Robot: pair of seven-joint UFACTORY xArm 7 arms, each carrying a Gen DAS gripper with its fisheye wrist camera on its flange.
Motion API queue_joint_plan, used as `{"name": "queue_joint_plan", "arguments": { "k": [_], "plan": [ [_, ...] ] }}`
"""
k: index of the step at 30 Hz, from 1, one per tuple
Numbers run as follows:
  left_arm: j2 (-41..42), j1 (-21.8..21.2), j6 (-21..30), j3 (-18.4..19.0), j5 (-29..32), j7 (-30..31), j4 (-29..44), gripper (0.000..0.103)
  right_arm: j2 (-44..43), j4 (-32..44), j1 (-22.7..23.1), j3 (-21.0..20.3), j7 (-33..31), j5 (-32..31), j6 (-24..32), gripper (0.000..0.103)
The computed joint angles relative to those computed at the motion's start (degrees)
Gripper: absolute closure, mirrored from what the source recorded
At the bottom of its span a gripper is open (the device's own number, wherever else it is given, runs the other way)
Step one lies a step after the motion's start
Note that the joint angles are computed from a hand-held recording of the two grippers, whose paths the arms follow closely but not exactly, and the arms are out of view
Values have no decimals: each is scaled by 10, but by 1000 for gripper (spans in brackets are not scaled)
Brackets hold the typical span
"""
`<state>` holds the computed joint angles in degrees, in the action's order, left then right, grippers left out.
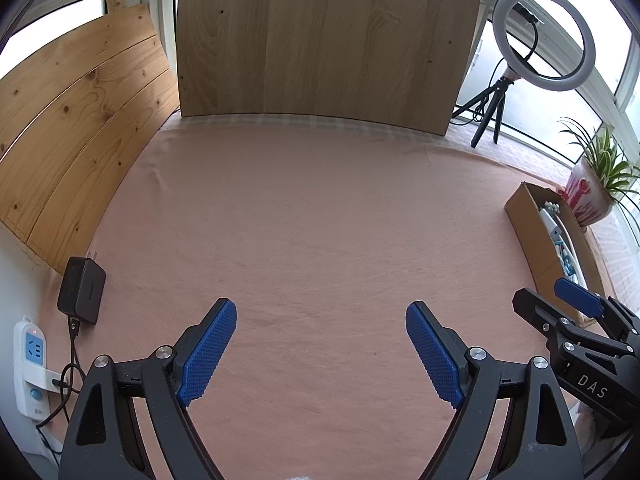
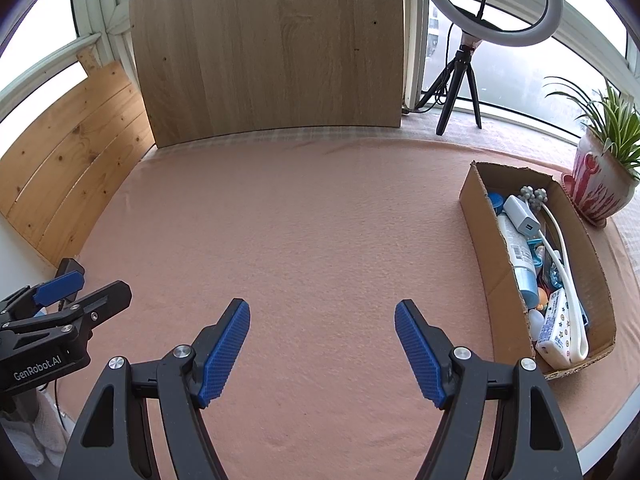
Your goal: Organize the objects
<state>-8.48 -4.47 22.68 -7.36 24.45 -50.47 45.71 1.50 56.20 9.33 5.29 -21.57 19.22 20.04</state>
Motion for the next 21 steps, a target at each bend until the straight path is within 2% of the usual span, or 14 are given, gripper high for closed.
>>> {"name": "queue_joint_plan", "arguments": {
  "k": [21],
  "plan": [
    [13, -4, -12, 7, -15, 22, 2, 14, 10, 5, -5, 0, 2, 0, 5, 31]
  ]
}}
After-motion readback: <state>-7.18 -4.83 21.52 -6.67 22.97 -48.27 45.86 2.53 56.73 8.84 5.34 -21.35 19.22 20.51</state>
